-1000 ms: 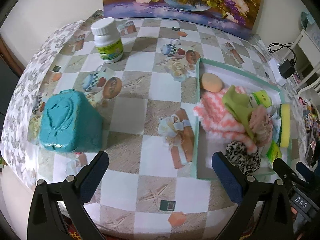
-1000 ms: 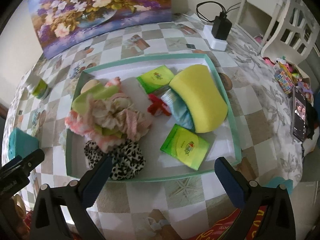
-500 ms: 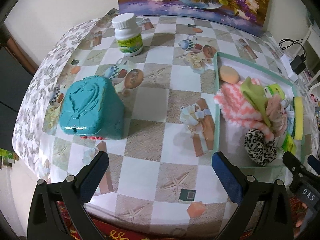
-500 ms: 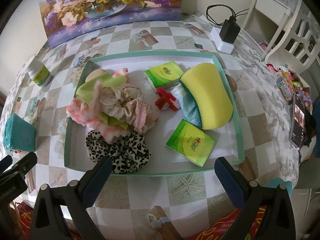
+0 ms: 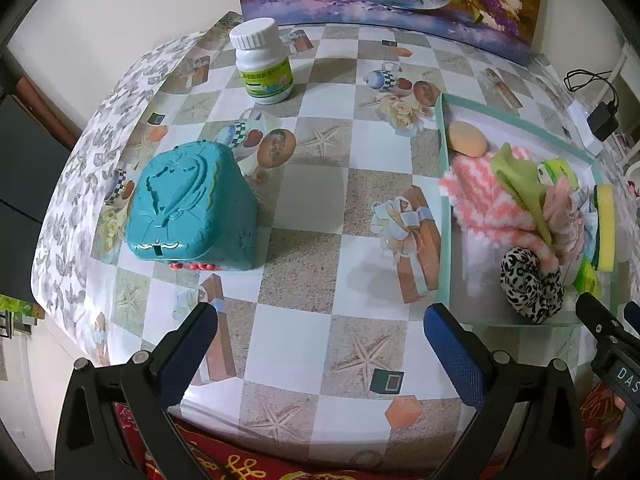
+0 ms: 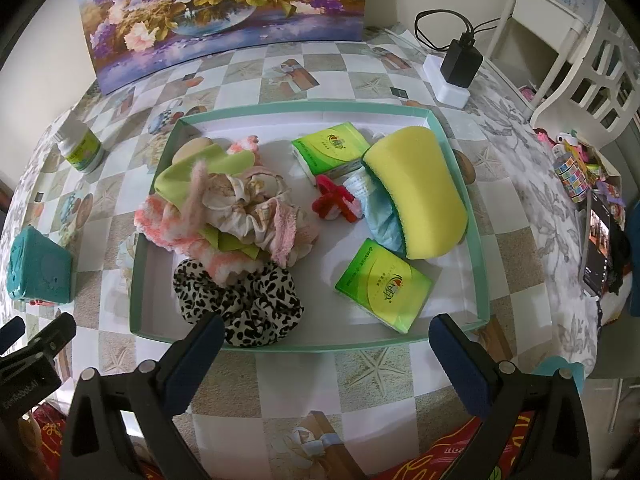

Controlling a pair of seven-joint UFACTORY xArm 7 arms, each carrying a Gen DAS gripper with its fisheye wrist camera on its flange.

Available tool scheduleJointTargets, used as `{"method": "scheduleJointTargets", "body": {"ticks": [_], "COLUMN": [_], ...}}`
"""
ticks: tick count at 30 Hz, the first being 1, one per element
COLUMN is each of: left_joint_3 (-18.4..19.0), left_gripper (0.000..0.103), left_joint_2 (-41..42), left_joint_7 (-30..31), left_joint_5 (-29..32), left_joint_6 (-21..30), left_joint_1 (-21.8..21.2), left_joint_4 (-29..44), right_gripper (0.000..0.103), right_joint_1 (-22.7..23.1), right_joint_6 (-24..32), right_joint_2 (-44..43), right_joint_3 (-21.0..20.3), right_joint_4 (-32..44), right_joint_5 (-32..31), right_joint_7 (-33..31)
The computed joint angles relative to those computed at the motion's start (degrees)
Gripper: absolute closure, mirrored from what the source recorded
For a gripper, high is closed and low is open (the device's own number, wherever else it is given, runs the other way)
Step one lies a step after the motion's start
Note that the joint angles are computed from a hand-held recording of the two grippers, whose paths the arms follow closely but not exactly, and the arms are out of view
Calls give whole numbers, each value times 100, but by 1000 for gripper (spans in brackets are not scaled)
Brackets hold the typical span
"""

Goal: Organize soft objects

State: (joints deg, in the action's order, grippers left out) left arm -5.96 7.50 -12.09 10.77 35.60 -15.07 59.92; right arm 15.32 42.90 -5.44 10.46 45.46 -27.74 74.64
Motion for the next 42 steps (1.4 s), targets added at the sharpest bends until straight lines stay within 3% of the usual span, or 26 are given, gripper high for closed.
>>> {"method": "scheduleJointTargets", "body": {"ticks": [42], "left_joint_3": [-28], "left_gripper": [0], "left_joint_2": [66], "left_joint_7": [185], "left_joint_5": [-386], "left_joint_6": [246], "left_joint_1": [6], "left_joint_4": [222], "right_gripper": [0], "right_joint_1": [77], "right_joint_6": [180], "right_joint_2": [58], "right_joint_3": [4], "right_joint_4": [179], "right_joint_5": [-136], "right_joint_7": [-128]}}
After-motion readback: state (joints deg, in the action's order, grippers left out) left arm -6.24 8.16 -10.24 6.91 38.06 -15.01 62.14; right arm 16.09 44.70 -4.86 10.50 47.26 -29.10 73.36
